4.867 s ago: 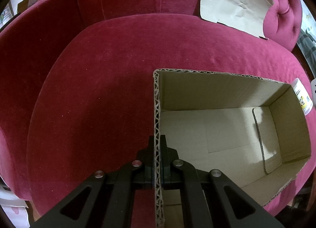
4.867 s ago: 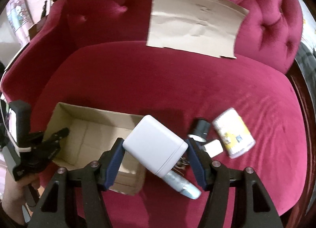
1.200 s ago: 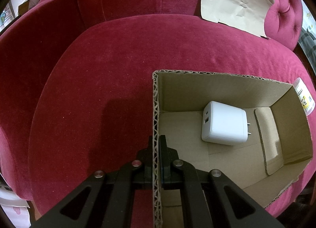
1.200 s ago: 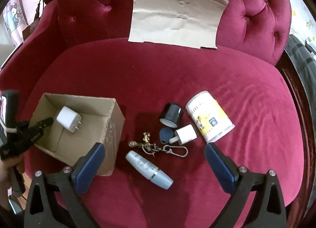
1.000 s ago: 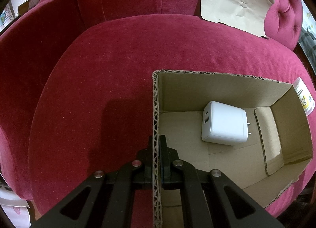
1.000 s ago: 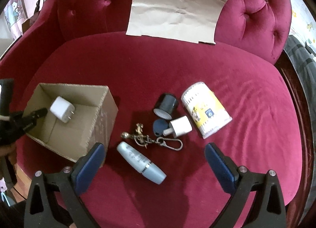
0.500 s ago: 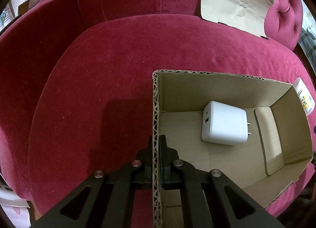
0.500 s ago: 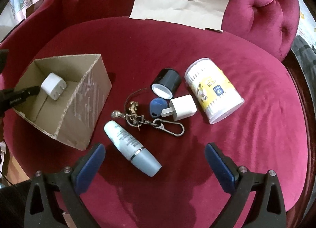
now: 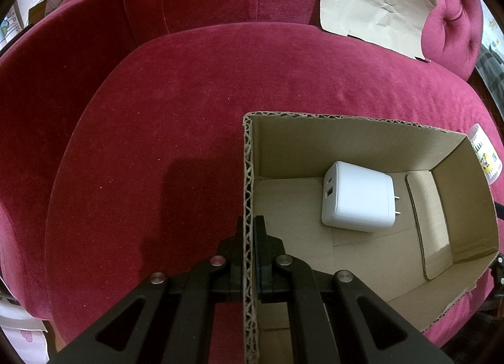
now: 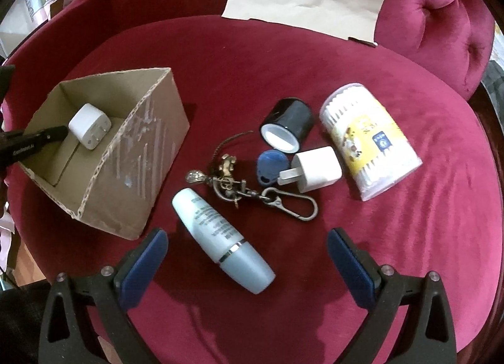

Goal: Organize rigid objects
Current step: 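Move the right gripper back toward the remaining items, then grasp the light-blue lotion tube with the right gripper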

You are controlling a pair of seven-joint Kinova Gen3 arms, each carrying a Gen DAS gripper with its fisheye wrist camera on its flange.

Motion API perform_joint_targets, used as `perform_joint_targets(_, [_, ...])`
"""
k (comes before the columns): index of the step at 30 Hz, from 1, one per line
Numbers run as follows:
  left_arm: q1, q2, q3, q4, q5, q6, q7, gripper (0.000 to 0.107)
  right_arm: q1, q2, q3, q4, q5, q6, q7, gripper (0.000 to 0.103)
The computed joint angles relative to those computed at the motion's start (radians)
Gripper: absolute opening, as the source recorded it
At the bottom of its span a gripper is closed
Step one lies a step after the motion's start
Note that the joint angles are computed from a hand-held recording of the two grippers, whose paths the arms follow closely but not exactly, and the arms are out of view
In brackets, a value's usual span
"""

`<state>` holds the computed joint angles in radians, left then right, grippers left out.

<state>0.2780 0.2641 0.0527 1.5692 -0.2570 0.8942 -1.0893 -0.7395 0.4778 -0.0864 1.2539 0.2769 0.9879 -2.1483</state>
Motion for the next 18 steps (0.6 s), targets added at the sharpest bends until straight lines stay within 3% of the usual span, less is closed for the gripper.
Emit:
perform_joint_targets(6, [0.000,0.000,0.000,0.001,0.000,0.000,0.001,0.003,0.014,0.027,-0.009,-0.034,-0.036,0.022,0.026,0.101])
perform_joint_targets(12, [0.000,-0.001,0.001,0.003,0.000,-0.003,0.002,0.003,0.007,0.049,-0.012,-0.072,-0.054,0.036,0.053,0.083])
perform_joint_targets(15, [0.003,-0.001,0.000,0.004,-0.003,-0.003,0.007,0.003,0.007,0.070,-0.021,-0.098,-0.077,0.059,0.082,0.056])
perform_joint_targets(17, [0.003,-0.001,0.000,0.004,-0.003,-0.003,0.007,0.003,-0.007,0.070,-0.015,-0.097,-0.071,0.058,0.085,0.029])
perform_joint_targets(18, [0.004,-0.001,0.000,0.004,-0.004,-0.002,0.010,0.003,-0.002,0.063,-0.019,-0.091,-0.083,0.045,0.086,0.028])
